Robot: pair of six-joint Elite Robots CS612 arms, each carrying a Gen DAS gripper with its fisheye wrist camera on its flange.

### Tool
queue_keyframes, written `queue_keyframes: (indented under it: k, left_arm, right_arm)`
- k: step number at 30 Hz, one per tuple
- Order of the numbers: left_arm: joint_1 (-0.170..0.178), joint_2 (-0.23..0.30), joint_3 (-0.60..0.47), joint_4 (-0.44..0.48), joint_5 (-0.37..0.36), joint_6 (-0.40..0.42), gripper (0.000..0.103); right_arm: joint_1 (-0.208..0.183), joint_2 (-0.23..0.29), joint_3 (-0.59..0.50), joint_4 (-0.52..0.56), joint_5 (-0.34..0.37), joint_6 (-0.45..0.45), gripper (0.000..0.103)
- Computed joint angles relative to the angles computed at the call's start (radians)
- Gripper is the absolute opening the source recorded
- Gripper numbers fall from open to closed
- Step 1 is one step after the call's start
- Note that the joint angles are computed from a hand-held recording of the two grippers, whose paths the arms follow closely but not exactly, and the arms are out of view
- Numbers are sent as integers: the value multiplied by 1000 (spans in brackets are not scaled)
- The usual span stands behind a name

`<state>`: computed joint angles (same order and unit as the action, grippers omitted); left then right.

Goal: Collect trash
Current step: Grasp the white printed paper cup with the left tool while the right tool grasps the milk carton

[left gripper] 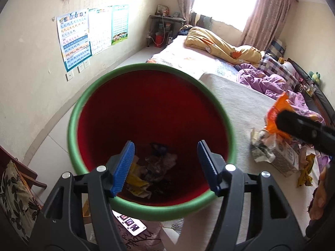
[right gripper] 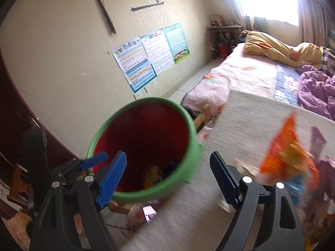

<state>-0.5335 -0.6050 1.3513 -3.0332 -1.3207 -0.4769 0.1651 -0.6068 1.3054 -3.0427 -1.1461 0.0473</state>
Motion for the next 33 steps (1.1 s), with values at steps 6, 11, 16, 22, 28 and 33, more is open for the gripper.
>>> queue_keyframes:
  k: [6,11,16,22,28,33]
  left_arm:
    - [-28,1,-7,-6,-3,12,61]
    - [-47,23,-59,20,-49,59,64]
    - [-66,66,-145,56,-85,91,66]
    - [-84,114,-233,157,-71,105,66]
    - [-90,152,-303,244,-69,100,66]
    - [-85,164,-323,253,-95,75,66]
  right_arm:
    - [-55,-55,117,2,-62,-46,79]
    - [-97,-55,127,106,-119,-90,79]
    - [-110,-40,111,179,-96,-146,79]
    - [-116,-26,103,236,-58,-187,65]
    - [-142,-49,153,185,24,-188,33]
    - [-153,-63,172,183,26,-177,15]
